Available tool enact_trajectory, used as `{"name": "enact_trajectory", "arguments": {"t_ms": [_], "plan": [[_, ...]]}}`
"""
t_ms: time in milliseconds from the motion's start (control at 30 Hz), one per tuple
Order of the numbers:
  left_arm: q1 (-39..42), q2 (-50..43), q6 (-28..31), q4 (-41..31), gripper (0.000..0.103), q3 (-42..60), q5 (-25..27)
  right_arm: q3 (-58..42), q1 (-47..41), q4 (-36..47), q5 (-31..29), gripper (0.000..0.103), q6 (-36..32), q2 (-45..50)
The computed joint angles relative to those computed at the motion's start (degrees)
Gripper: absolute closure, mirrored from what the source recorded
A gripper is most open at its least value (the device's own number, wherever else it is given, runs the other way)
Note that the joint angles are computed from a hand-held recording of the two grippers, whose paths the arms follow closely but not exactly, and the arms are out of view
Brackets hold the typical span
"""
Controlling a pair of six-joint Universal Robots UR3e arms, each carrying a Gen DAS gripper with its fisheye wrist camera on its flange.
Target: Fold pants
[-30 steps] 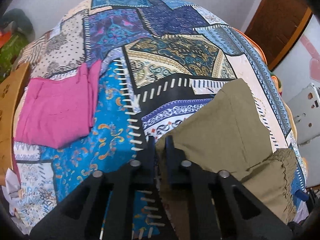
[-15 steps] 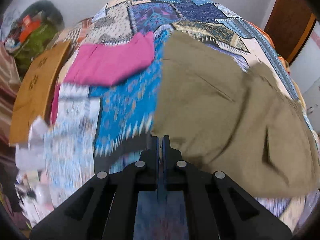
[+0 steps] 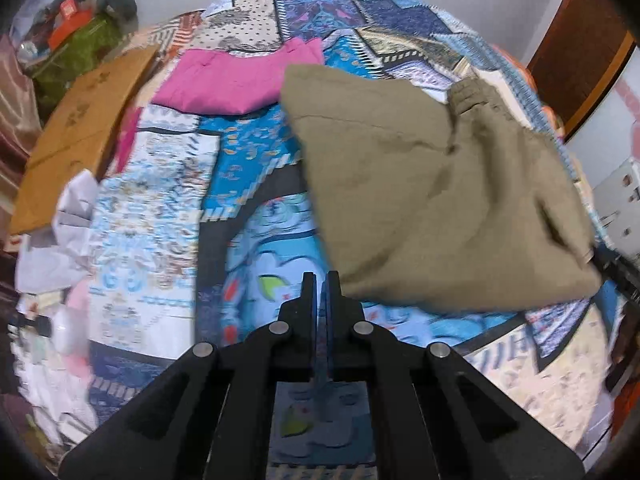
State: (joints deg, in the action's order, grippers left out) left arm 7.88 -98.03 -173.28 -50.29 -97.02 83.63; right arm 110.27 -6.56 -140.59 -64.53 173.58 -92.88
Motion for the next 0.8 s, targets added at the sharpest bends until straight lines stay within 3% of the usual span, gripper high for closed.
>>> {"name": "enact_trajectory", "arguments": {"t_ms": [133, 333, 500, 633, 800], "plan": [[2.1, 1.4, 2.1, -2.4, 0.100, 0.9, -1.2, -4.1, 2.7, 0.3, -7.3, 0.056, -1.4, 2.3], [0.8, 0.8, 4.0, -2.9, 0.097, 7.6, -2.4, -7.3, -0.9, 4.6, -3.1, 0.056, -4.1, 0.7], [-3.6, -9.0, 2.7, -6.9, 0.089, 22.9, -5.4, -13.2, -1.1, 4.4, -1.5, 0.055, -2.4, 5.8], [-7.0, -19.3, 1.2, -12.7, 0.088, 37.3, -8.4, -19.1, -0.5, 4.6, -0.5, 0.055, -1.3, 11.8], [-11.6, -32.0, 1.8, -20.5, 0.088, 55.1, -8.5, -26.1, 1.4, 7.5, 0.6, 0.055, -3.0, 18.8]]}}
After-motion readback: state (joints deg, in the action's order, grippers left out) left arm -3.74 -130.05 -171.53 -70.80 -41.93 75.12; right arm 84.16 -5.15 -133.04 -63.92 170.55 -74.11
